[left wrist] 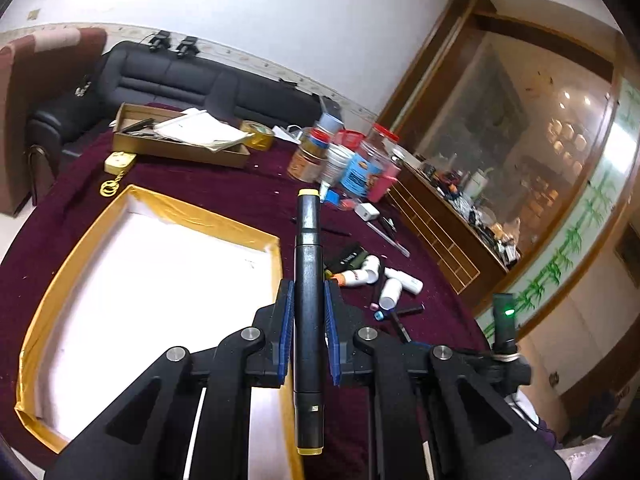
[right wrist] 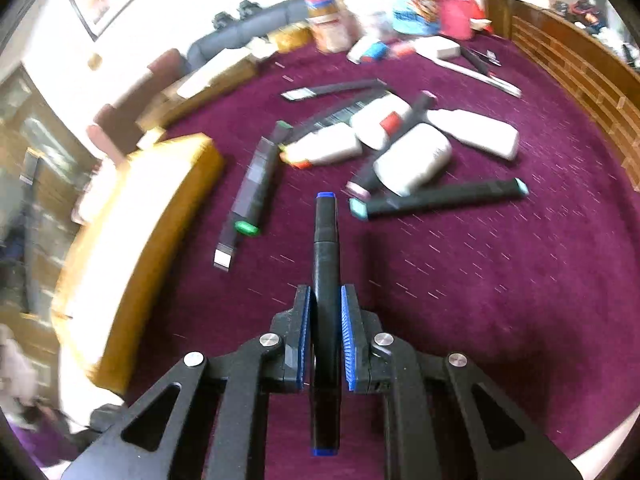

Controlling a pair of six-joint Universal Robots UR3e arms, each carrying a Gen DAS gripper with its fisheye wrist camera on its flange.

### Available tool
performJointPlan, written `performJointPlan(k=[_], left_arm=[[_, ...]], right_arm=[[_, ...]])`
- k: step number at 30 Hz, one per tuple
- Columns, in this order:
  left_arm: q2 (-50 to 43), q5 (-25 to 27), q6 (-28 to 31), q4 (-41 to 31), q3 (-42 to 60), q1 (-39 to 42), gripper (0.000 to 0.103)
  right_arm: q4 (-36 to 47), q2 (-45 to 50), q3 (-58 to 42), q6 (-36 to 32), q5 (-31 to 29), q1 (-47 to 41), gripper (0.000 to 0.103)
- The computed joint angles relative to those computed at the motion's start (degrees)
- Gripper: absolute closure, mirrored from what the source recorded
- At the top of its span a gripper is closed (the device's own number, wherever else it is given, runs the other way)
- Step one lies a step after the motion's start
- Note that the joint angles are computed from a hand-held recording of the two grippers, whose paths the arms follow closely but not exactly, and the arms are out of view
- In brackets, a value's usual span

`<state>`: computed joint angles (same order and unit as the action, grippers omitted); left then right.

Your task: Organize rigid objects

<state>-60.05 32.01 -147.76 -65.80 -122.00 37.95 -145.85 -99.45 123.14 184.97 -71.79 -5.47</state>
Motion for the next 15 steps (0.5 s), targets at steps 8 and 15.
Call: performJointPlan(k=[8, 15], left_arm=[[-15.2, 5.3, -9.8, 12.6, 6.1, -5.0, 0.091], [-35.2, 15.8, -20.9, 25.1, 18.0, -15.2, 0.091]], right_arm=[[4.5, 12.2, -18.6, 5.3, 13.4, 5.4, 0.09], [8.1, 37.3, -48.6, 15.4, 10.6, 16.6, 0.09]])
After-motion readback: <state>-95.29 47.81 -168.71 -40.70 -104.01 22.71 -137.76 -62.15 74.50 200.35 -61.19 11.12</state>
